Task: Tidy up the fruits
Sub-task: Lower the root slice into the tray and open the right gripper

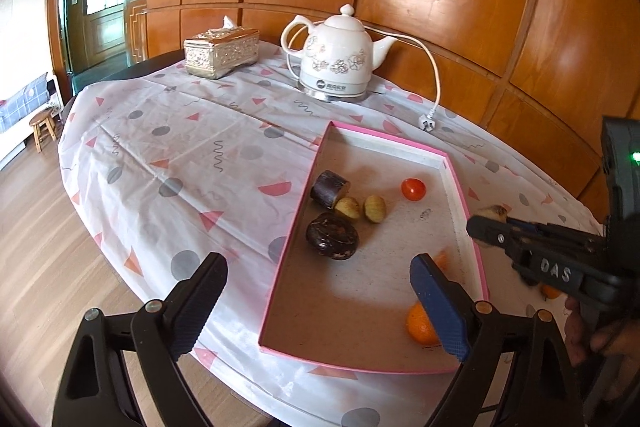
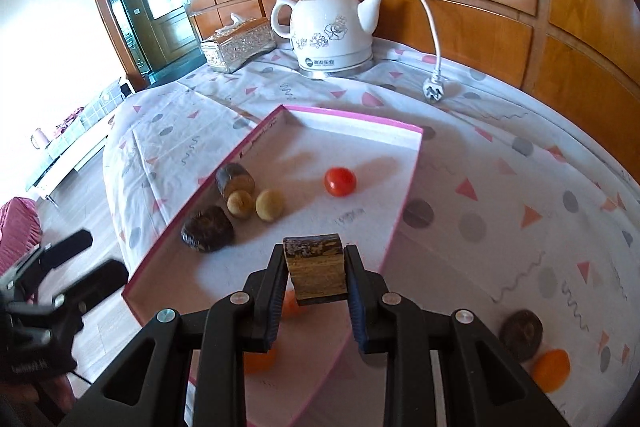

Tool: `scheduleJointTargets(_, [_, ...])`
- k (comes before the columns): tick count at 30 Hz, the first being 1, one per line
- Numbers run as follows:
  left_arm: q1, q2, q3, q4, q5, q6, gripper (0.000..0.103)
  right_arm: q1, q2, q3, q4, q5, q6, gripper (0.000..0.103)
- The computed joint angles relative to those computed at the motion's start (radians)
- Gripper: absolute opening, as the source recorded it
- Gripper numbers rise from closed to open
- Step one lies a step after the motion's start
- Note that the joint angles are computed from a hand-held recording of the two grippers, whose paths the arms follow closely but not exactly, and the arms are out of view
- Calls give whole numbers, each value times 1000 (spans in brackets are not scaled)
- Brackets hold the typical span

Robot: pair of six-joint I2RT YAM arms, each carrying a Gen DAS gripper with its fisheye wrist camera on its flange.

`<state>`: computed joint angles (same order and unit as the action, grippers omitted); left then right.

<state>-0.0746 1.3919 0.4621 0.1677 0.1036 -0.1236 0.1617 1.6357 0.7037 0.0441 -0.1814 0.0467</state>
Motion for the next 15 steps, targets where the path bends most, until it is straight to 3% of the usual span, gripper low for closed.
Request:
scheduleJointTargets(4, [-21, -39, -33, 43, -58, 12, 95, 10, 69, 76, -12, 14, 43, 28])
scheduleJointTargets(10, [-5, -30, -25, 34, -16, 33, 98, 19, 152, 173, -29, 24, 81, 29])
scheduleJointTargets(15, [-1, -20, -20, 34, -7, 24, 98, 23, 132, 167, -21, 34, 91, 29])
